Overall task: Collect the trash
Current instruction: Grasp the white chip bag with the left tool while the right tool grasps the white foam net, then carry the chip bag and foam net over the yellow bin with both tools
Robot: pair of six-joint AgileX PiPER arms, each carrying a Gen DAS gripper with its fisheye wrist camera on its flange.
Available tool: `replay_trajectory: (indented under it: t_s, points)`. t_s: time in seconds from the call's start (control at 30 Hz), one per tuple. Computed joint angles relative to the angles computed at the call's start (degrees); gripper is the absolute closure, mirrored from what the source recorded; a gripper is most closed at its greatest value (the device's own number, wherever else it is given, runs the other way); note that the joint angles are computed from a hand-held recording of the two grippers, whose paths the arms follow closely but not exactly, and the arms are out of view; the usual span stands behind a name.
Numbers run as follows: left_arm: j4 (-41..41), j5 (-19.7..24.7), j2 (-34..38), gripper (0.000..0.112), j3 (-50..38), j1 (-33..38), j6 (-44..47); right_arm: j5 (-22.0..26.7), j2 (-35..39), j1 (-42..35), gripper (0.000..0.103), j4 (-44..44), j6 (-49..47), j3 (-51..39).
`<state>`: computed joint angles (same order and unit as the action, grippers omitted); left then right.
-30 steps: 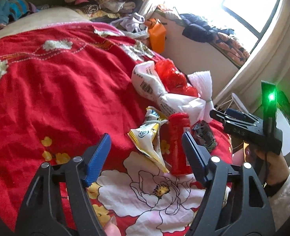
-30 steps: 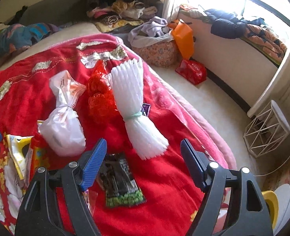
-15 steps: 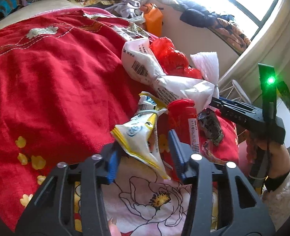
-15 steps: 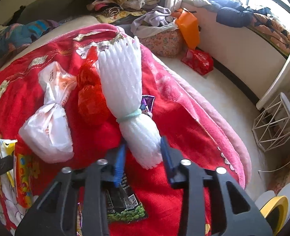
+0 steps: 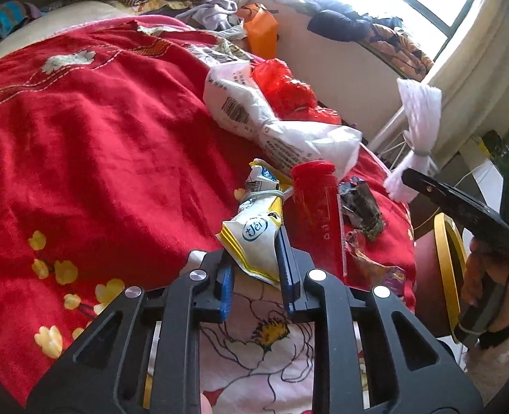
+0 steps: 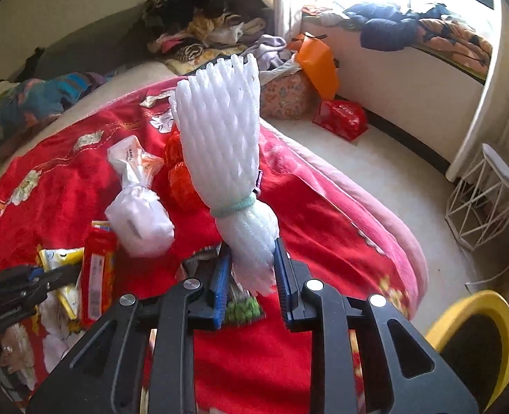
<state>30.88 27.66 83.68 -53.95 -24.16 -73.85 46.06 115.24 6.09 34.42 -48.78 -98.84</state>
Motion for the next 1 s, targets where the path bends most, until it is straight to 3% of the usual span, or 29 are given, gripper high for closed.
replay_trajectory:
  t_s: [0.47,1.0]
  points:
    - [11.4,10.7,-6.2,0.097,0.0,-7.6,-11.5,2.2,-13.1,-7.3,0.080,11.0,-10.0,15.6]
    - [18.0,23.8,-10.9,0.097,-4.3,-16.6,-15.9,5.1,-20.9,-8.8,0.080,15.8,-15.0,24.0]
